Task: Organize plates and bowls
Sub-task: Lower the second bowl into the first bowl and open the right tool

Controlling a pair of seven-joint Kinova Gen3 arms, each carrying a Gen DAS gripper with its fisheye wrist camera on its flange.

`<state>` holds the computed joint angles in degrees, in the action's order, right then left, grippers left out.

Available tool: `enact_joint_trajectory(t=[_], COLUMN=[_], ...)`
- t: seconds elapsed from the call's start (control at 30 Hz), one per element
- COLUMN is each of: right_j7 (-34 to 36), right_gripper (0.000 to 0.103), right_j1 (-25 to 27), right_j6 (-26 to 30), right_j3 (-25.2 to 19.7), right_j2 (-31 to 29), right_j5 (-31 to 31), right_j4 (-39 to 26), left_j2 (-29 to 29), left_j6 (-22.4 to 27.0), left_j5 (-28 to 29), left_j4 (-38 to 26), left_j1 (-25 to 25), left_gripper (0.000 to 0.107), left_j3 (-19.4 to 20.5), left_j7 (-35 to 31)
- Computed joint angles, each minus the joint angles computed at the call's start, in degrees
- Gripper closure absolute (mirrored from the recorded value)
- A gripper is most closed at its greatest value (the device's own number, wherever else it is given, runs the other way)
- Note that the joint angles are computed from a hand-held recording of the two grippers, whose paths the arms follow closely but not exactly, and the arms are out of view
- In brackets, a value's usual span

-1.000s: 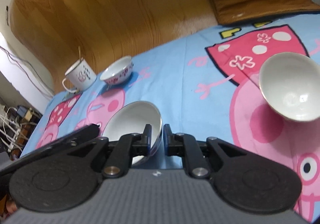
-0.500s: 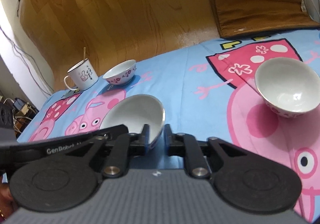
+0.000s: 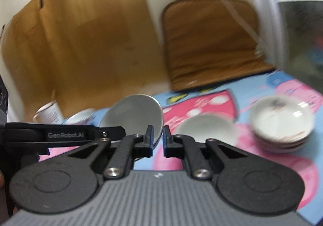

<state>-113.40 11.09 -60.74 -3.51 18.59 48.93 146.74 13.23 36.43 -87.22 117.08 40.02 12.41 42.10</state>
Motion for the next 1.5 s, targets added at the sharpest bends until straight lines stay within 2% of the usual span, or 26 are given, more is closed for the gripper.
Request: enact_joint_trajectory(t=[0.1,0.27,0.43,0.47,0.57,0.83,1.23,1.33,1.4,1.5], right_j7=[1.5,-2.0,-3.9,-3.9,-2.7,-3.1,0.5,-0.7,-4.5,-5.2], right_gripper=[0.092,0.091,0.09,0.087,0.08,0.076,0.076,0.076,0.076,0.076], right_j1=[1.1,3.0,2.9,3.6,3.3,3.9,4.0,3.8,4.0,2.3], right_j6=[-1.4,1.0,3.5,3.5,2.0,1.0,-3.5,-1.9,0.9,1.7], right_j3=[1.0,1.4,0.7,0.5,0.6,0.4,0.6,0.4,0.0,0.3], right_j2=[0.6,2.0,3.3,3.5,4.1,4.5,4.1,3.3,2.4,1.6], right_j5=[-2.3,-1.4,-1.1,-0.6,-2.5,-2.8,-4.7,-2.8,0.3,-0.5], right_j4=[0.0,-2.6,-4.9,-5.0,-4.1,-3.9,-0.5,-0.6,-1.8,-1.3], left_j2=[3.0,6.8,8.7,8.8,8.9,8.7,6.9,6.3,5.8,5.1], left_j6=[-2.3,-4.6,-4.7,-4.6,-5.3,-3.4,4.2,6.2,7.2,9.5], left_j5=[1.2,7.2,11.2,11.8,11.9,11.9,11.3,11.5,11.7,12.2], left_j4=[-4.4,-10.2,-12.6,-12.8,-12.9,-12.5,-9.7,-8.5,-7.5,-5.9], left_j1=[-0.8,-0.3,1.5,2.0,3.7,6.5,7.3,7.3,7.2,7.1], left_gripper=[0.093,0.093,0.09,0.089,0.086,0.084,0.077,0.075,0.074,0.073], left_j3=[-0.4,-2.6,-5.4,-6.0,-8.3,-10.6,-7.7,-6.8,-6.2,-5.5], left_j7=[-5.2,-14.2,-18.2,-18.8,-18.8,-17.7,-14.8,-14.2,-13.8,-12.8])
